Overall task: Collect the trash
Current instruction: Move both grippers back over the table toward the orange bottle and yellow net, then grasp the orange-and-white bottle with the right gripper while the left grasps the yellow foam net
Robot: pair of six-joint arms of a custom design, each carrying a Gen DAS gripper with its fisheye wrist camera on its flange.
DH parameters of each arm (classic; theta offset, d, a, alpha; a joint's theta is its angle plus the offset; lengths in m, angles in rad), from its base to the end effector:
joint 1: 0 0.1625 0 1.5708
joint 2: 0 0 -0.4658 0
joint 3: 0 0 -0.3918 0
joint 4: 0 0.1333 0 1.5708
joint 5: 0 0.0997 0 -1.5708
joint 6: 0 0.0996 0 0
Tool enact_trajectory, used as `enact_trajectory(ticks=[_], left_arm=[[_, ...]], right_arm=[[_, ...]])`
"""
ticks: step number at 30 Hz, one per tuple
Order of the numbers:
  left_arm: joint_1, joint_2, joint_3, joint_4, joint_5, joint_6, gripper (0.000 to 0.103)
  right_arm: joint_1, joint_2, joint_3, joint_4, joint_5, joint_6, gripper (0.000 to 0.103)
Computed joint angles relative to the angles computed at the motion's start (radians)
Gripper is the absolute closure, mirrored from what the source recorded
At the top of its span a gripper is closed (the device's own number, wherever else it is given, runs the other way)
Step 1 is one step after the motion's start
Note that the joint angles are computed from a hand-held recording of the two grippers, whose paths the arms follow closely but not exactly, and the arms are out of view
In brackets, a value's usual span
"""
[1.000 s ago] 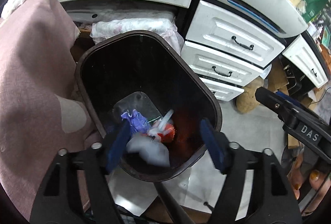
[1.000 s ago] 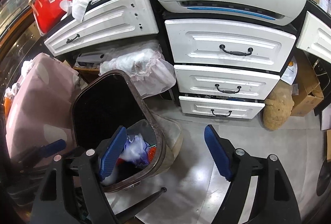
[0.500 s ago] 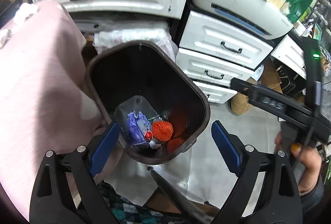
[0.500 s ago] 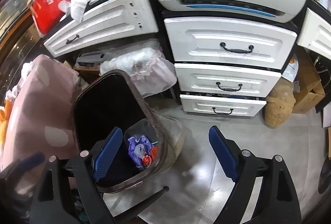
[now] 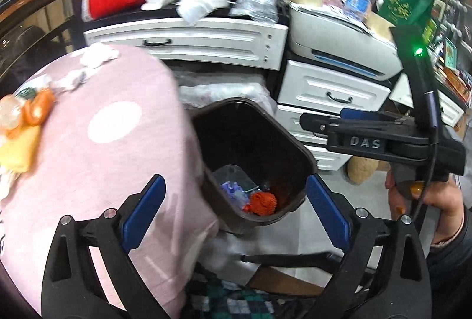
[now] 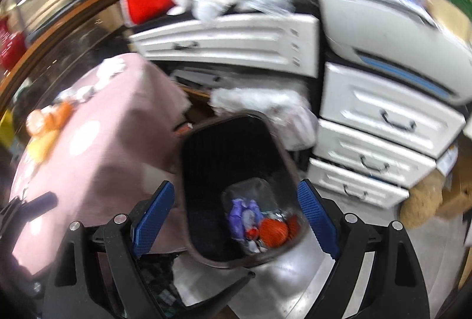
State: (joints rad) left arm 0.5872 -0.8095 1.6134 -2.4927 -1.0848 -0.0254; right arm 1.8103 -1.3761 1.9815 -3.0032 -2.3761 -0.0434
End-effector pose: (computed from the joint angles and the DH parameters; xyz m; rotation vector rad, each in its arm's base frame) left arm -0.4853 -0.5390 0.1419 1.2248 2.4447 -0.4690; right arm 0.1856 -0.5008 0.4232 -0.0975 -2.2495 1.0588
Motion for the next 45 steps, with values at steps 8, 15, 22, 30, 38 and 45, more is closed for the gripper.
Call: enact_trajectory(ticks=[8, 15, 22, 30, 38, 45], left_arm=[[0.032, -0.112, 0.075, -0.017, 0.092, -0.051, 0.009], [0.079, -0.197, 0.097, -0.01, 0.17, -0.099, 0.009], [0.11, -0.255, 0.091, -0.031, 0.329, -0.096, 0.009], [0.167, -0.311, 0.077, -0.026, 0.362, -0.17, 0.008], [0.188, -0.321, 0.076, 0.001, 0.373, -0.2, 0.008], [0.21, -0.327, 0.07, 0.023, 0.348, -0.217, 0.008]], right_arm=[[0.085, 0.078, -0.1, 0.094, 0.09, -0.101, 0.019], [0.152, 0.182, -0.232, 0.194, 0.19, -0.246, 0.019], [0.198, 0.335, -0.434, 0.351, 0.23, -0.356, 0.019], [0.247, 0.523, -0.729, 0.624, 0.25, -0.511, 0.023], [0.265, 0.774, -1.11, 0.886, 0.155, -0.596, 0.034], [0.255, 1.005, -1.499, 1.19, 0.009, -0.583, 0.037]])
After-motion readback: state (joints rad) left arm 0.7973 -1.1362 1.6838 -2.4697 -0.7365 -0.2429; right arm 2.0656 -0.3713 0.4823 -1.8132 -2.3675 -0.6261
